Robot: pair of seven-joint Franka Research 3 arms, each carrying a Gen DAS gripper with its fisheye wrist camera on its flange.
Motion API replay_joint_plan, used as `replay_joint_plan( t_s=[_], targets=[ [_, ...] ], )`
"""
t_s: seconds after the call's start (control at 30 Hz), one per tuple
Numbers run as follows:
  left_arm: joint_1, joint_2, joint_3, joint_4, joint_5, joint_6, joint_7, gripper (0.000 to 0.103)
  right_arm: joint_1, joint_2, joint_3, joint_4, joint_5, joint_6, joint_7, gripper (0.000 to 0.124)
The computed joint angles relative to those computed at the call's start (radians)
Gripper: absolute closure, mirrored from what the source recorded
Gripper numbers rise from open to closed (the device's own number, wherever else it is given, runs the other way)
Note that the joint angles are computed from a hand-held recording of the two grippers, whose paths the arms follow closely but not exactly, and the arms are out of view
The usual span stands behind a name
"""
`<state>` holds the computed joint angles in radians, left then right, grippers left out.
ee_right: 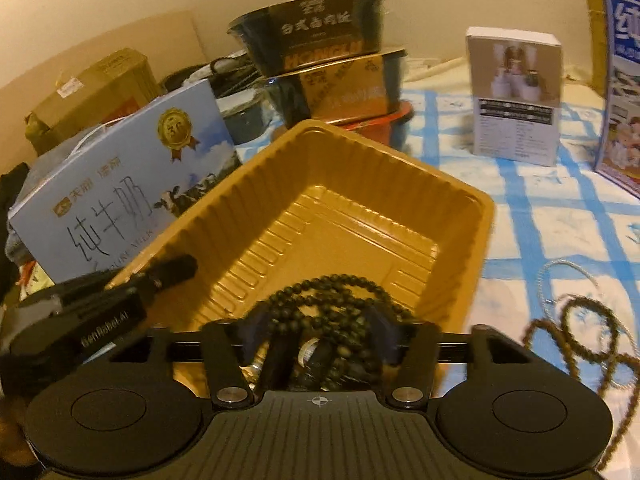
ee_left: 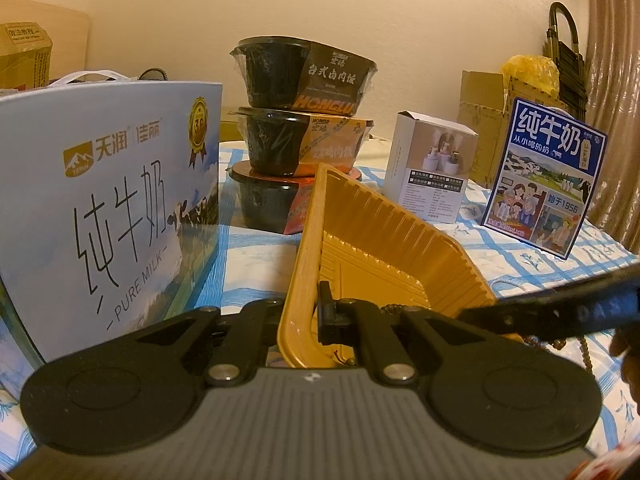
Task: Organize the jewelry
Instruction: 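Lower the dark bead strand into the tray and open the right gripper, then move the open right gripper back to the remaining bead strands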
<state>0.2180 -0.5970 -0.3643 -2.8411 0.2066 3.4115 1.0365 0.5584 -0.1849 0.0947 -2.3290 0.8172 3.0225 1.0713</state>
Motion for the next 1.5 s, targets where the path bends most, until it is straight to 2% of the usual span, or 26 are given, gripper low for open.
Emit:
replay_joint_plan(
  t_s=[0.07, 0.23, 0.4, 0.47, 0.57, 0.73, 0.9, 1.03, 1.5],
  targets=[
    [0.002, 0.001, -0.002, 0.0, -0.001, 0.0, 0.001, 0.098, -0.029, -0.016, 0.019, -0.031, -0.054, 0.005, 0.064, 0.062],
    [0.005, 0.002, -0.005, 0.001, -0.001, -0.001, 0.004, 0.098, 0.033, -0.084, -0.048, -0.116, 0.066, 0.045, 0.012, 0.062],
    [0.011, 0.002, -0.01, 0.004, 0.002, -0.007, 0.009, 0.098, 0.042, -0.154, -0.064, -0.216, 0.083, 0.141, 0.063, 0.062],
    [0.016, 0.001, -0.016, 0.005, 0.003, -0.009, 0.011, 0.098, -0.041, -0.184, -0.006, -0.262, 0.023, 0.148, 0.154, 0.062],
    [0.022, -0.002, -0.023, 0.007, 0.004, -0.016, 0.011, 0.098, -0.228, -0.219, 0.129, -0.314, -0.083, 0.134, 0.314, 0.062],
    [0.038, -0.009, -0.043, 0.008, 0.005, -0.022, 0.004, 0.098, -0.331, -0.258, 0.182, -0.37, -0.161, 0.14, 0.442, 0.062],
    [0.045, -0.01, -0.048, 0.014, 0.015, -0.031, 0.002, 0.098, -0.34, -0.264, 0.17, -0.395, -0.214, 0.156, 0.51, 0.062],
    [0.046, -0.011, -0.048, 0.015, 0.022, -0.036, -0.002, 0.098, -0.42, -0.27, 0.231, -0.402, -0.292, 0.139, 0.583, 0.062],
    [0.05, -0.01, -0.046, 0.016, 0.036, -0.039, -0.008, 0.098, -0.423, -0.258, 0.19, -0.417, -0.475, 0.153, 0.717, 0.062]
  ],
)
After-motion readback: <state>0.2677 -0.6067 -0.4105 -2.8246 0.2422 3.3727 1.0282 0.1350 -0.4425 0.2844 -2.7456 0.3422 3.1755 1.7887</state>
